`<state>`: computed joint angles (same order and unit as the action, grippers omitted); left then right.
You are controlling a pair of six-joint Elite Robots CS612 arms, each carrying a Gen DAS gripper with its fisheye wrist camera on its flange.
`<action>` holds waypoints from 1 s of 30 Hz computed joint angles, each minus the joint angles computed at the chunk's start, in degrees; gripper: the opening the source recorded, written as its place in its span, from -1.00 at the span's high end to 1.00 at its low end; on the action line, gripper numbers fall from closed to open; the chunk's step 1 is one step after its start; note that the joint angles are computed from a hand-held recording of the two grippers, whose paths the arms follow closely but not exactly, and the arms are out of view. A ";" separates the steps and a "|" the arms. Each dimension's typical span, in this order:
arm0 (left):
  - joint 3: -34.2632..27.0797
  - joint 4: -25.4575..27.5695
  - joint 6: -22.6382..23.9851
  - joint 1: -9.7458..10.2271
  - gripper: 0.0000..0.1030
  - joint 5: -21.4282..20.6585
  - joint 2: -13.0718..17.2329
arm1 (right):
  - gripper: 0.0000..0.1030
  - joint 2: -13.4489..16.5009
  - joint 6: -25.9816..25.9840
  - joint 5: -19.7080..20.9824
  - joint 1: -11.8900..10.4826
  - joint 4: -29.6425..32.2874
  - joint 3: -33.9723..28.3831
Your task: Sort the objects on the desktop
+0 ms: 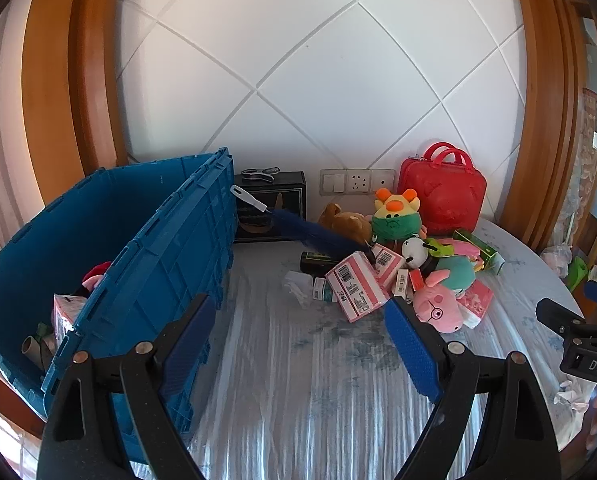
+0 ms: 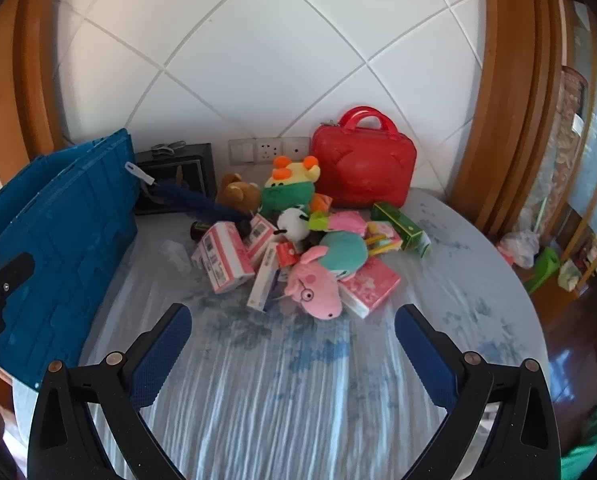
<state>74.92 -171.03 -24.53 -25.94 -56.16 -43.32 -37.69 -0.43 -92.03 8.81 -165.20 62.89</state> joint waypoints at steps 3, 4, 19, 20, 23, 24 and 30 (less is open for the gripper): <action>-0.90 0.54 0.44 0.06 -0.69 -0.66 0.50 | -1.00 0.21 0.21 -0.22 -0.21 0.08 -0.21; -1.21 0.43 1.13 0.19 -0.69 -1.50 0.69 | -1.00 0.30 0.29 -0.19 -0.29 0.18 -0.32; -9.85 9.25 -0.27 1.38 -0.69 -4.81 5.96 | -1.00 3.77 2.01 -0.94 -2.43 5.34 -5.56; -11.29 10.75 -0.61 1.61 -0.69 -5.35 6.84 | -1.00 4.35 2.05 -1.31 -2.71 6.14 -6.40; -15.27 14.82 -1.12 2.23 -0.69 -7.04 9.36 | -1.00 6.41 2.73 -1.63 -3.68 9.33 -9.44; -17.85 17.91 -1.30 2.61 -0.69 -8.01 10.86 | -1.00 7.17 3.20 -1.64 -4.02 10.66 -10.54; -33.06 33.80 -3.03 4.49 -0.69 -13.93 19.53 | -1.00 13.02 5.30 -0.55 -5.98 18.23 -19.31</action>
<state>41.86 -137.23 -27.56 -21.45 -70.09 -23.79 -24.67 4.88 -92.58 2.83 -146.97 43.58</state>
